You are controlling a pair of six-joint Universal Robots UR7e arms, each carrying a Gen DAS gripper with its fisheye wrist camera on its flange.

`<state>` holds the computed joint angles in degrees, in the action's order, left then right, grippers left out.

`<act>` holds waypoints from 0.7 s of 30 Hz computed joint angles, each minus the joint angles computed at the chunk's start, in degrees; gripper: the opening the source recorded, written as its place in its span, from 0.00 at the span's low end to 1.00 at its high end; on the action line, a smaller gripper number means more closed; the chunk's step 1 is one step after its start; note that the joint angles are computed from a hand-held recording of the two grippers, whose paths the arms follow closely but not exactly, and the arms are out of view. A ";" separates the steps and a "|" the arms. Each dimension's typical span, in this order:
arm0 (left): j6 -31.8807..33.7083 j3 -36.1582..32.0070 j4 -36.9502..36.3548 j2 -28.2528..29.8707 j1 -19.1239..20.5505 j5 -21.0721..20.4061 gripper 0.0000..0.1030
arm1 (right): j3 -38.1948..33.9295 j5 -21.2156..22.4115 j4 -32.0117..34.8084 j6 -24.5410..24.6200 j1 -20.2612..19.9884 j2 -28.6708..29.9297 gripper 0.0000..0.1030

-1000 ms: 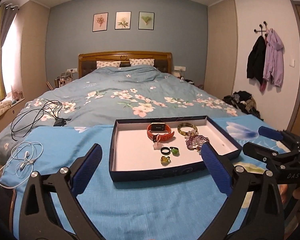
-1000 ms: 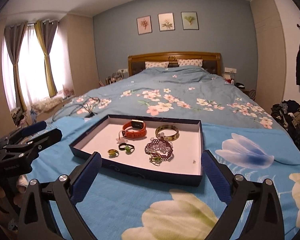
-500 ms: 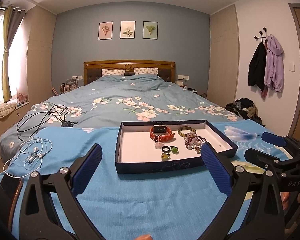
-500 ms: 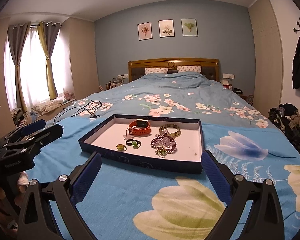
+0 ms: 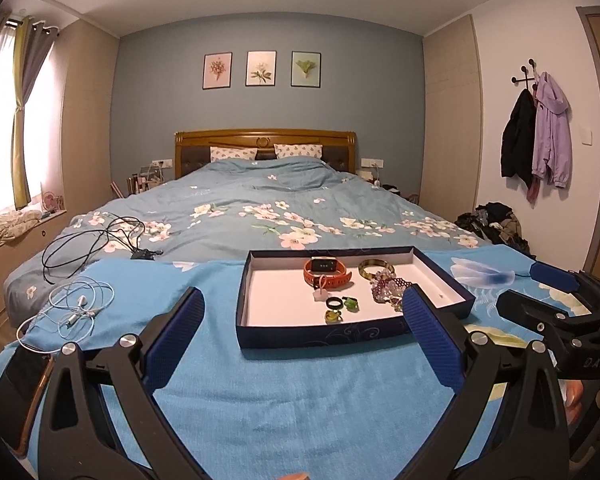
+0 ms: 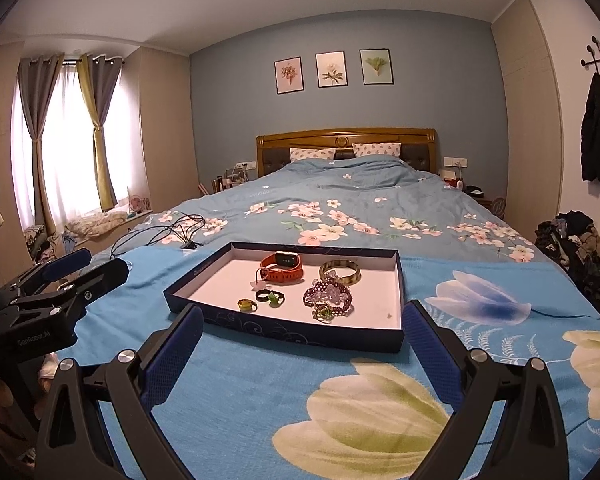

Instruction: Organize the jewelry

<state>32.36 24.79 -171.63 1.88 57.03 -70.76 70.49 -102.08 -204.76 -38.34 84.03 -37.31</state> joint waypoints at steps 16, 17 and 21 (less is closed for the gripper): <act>0.44 0.81 -3.89 0.14 -0.24 1.12 0.95 | 0.22 -0.50 -2.89 -1.42 0.31 0.44 0.93; 0.39 0.82 -3.95 0.16 -0.20 1.12 0.95 | 0.14 -0.69 -3.18 -1.68 0.37 0.53 0.93; 0.25 1.79 -4.63 -0.27 -0.15 1.07 0.94 | 0.21 -0.89 -3.69 -2.16 0.50 0.56 0.93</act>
<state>32.61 26.58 -176.26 1.61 56.89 -69.69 70.70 -102.97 -208.46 -40.51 84.53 -36.75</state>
